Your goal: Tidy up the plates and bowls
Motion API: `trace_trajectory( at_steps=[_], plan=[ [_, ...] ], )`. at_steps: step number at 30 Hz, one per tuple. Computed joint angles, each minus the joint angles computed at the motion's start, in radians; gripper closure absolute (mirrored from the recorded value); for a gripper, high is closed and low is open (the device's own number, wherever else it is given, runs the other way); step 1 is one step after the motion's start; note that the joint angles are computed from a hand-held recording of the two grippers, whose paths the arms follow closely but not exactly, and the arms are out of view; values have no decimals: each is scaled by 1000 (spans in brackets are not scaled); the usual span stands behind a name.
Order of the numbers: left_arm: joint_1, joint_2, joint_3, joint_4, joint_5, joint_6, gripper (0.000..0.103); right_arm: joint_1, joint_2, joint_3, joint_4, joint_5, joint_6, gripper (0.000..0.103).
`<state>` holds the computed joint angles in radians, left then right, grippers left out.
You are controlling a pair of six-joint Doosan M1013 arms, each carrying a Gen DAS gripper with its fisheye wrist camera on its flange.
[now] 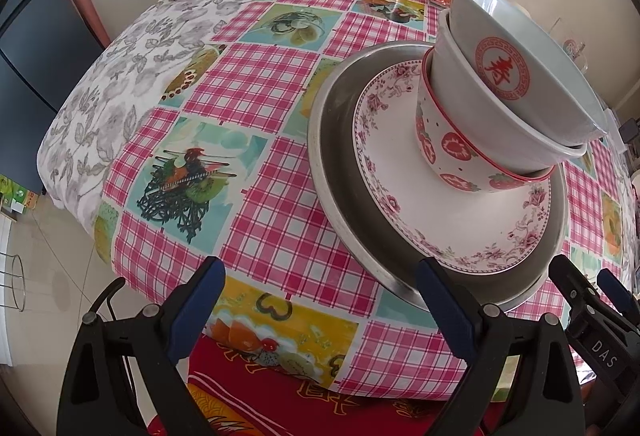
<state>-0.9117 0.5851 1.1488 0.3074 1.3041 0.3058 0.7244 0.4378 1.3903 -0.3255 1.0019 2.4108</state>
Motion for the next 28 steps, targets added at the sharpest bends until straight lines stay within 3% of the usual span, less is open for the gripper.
trace_trajectory(
  at_steps=[28],
  plan=[
    [-3, -4, 5, 16, -12, -35, 7, -1, 3, -3, 12, 13, -14, 0]
  ],
)
